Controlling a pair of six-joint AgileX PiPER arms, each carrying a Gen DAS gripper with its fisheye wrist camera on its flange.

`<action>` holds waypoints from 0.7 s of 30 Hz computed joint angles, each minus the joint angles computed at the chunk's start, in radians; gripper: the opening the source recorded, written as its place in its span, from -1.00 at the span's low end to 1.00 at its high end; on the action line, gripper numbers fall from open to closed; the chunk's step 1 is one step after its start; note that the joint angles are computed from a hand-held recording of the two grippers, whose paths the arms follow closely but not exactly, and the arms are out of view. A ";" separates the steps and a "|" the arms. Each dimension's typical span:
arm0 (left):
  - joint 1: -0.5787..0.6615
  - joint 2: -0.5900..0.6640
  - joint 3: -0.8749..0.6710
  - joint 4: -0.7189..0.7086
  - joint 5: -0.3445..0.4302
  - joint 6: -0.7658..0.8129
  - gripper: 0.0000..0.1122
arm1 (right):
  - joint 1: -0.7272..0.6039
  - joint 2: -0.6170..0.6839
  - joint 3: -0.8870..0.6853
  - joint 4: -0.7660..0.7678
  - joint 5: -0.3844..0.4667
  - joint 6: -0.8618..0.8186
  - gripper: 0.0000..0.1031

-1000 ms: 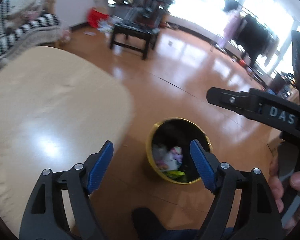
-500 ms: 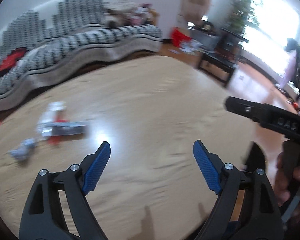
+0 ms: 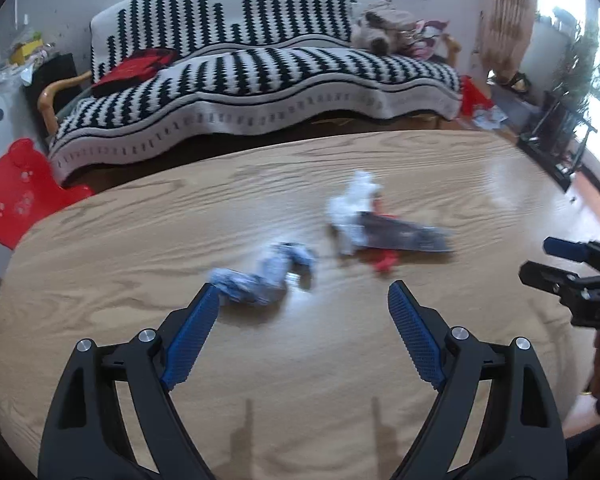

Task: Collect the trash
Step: 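Grasp the crumpled blue foil with left tool while right tool grasps silver blister pack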

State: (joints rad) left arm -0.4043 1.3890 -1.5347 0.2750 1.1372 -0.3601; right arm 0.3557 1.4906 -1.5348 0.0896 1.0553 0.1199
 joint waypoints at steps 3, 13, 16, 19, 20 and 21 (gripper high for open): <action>0.056 0.026 0.025 -0.028 -0.050 0.050 0.49 | 0.048 0.064 -0.034 -0.028 -0.021 -0.003 0.60; 0.161 0.101 0.131 -0.052 -0.172 0.211 0.49 | 0.078 0.291 -0.209 -0.060 -0.017 0.004 0.60; 0.174 0.112 0.136 -0.055 -0.199 0.227 0.49 | 0.093 0.344 -0.262 -0.090 -0.008 0.002 0.60; 0.186 0.128 0.112 -0.079 -0.193 0.241 0.49 | 0.113 0.383 -0.296 -0.123 -0.012 -0.022 0.62; 0.186 0.136 0.103 -0.081 -0.191 0.243 0.48 | 0.114 0.389 -0.303 -0.120 -0.021 -0.033 0.62; 0.182 0.139 0.099 -0.081 -0.186 0.242 0.42 | 0.111 0.399 -0.316 -0.107 -0.019 -0.048 0.62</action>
State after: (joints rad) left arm -0.2228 1.5279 -1.4354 0.1939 0.9514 -0.1176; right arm 0.4669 1.8898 -1.8512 -0.0178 1.0359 0.0722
